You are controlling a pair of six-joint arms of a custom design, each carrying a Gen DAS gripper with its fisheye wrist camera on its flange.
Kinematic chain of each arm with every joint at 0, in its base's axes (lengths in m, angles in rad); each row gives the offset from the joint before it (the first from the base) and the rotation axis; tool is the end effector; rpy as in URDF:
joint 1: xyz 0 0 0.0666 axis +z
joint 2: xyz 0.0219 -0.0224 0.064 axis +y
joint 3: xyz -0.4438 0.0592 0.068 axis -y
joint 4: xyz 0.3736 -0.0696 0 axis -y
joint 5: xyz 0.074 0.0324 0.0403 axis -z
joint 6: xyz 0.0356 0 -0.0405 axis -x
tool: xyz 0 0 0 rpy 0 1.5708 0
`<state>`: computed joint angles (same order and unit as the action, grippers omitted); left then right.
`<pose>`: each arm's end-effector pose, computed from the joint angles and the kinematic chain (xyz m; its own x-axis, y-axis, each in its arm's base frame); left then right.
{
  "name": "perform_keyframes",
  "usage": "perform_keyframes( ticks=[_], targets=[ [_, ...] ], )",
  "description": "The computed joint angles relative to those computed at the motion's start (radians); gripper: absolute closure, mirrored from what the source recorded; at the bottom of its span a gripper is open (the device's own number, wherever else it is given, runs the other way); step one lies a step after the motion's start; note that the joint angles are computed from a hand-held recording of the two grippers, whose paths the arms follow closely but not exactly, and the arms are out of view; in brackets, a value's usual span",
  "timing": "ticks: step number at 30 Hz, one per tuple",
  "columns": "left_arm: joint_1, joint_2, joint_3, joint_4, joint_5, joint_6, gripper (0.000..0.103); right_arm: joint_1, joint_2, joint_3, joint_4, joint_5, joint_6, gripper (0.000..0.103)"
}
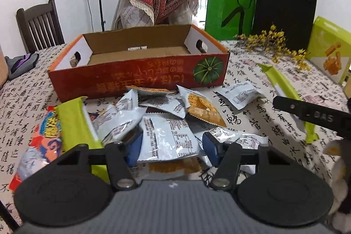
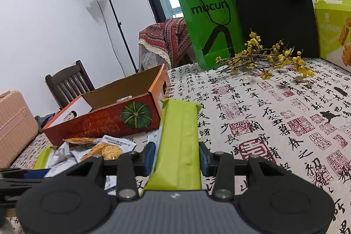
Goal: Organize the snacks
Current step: 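Lift the green bar with the right tool while the left tool grasps a white packet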
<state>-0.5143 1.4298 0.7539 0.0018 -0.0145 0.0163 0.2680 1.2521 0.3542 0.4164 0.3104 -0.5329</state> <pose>0.3516 -0.1985 0.2773 -0.5512 0.2927 -0.7813 0.4731 0.8810 -0.0037 0.2689 0.0622 0.2310 -0.3801 0.3973 -0.8353 0.2345 0.9149 0.3284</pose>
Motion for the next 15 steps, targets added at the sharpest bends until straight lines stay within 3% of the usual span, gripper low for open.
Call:
perform_keyframes(
  ticks=[15],
  targets=[
    [0.070,-0.165,-0.101,0.095,0.144,-0.003,0.043,0.031,0.005,0.007,0.023,0.001,0.057,0.063]
  ],
)
